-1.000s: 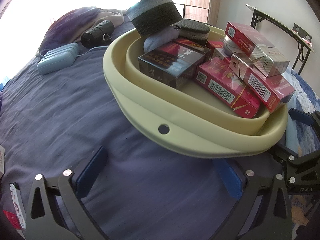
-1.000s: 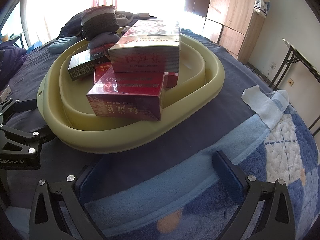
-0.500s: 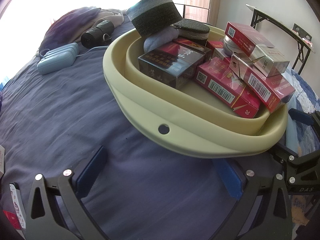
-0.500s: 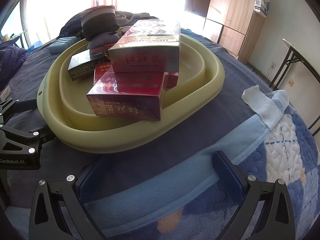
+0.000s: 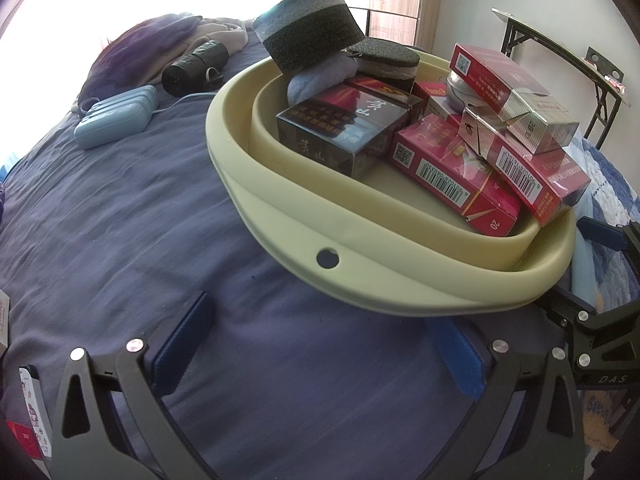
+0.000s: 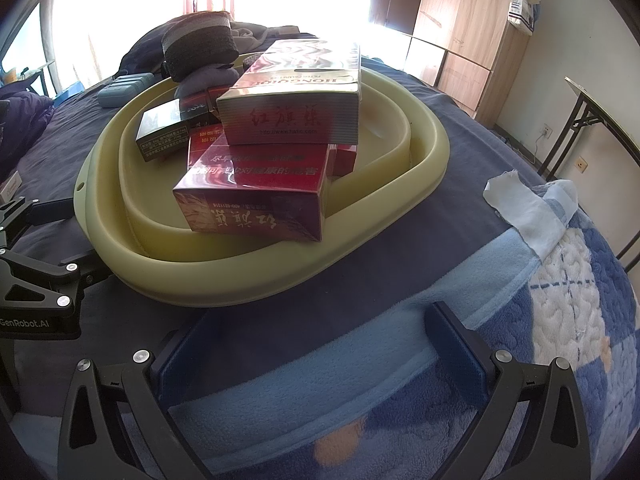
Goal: Organize rigid objects
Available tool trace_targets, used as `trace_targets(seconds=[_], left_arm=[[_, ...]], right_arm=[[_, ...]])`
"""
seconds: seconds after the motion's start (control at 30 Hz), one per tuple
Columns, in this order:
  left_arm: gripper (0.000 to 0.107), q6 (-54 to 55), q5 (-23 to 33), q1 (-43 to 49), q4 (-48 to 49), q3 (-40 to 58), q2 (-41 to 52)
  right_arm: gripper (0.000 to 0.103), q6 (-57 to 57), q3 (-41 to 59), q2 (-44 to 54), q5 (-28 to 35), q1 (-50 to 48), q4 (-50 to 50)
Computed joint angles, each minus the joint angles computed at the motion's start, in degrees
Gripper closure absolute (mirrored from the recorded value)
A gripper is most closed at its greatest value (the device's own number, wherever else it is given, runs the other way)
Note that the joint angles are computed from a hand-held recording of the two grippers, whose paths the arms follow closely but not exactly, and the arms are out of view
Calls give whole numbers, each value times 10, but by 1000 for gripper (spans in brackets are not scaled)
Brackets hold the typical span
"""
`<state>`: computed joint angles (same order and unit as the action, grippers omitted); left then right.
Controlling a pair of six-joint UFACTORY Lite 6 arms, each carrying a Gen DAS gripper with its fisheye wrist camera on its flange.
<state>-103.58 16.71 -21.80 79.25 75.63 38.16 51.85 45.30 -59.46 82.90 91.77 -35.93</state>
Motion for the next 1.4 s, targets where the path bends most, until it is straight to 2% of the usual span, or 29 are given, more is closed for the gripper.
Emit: trace_targets(seconds=[1.4], left_arm=[[4, 0, 0, 0, 0, 0, 0]], right_arm=[[0, 2, 0, 0, 2, 3, -1]])
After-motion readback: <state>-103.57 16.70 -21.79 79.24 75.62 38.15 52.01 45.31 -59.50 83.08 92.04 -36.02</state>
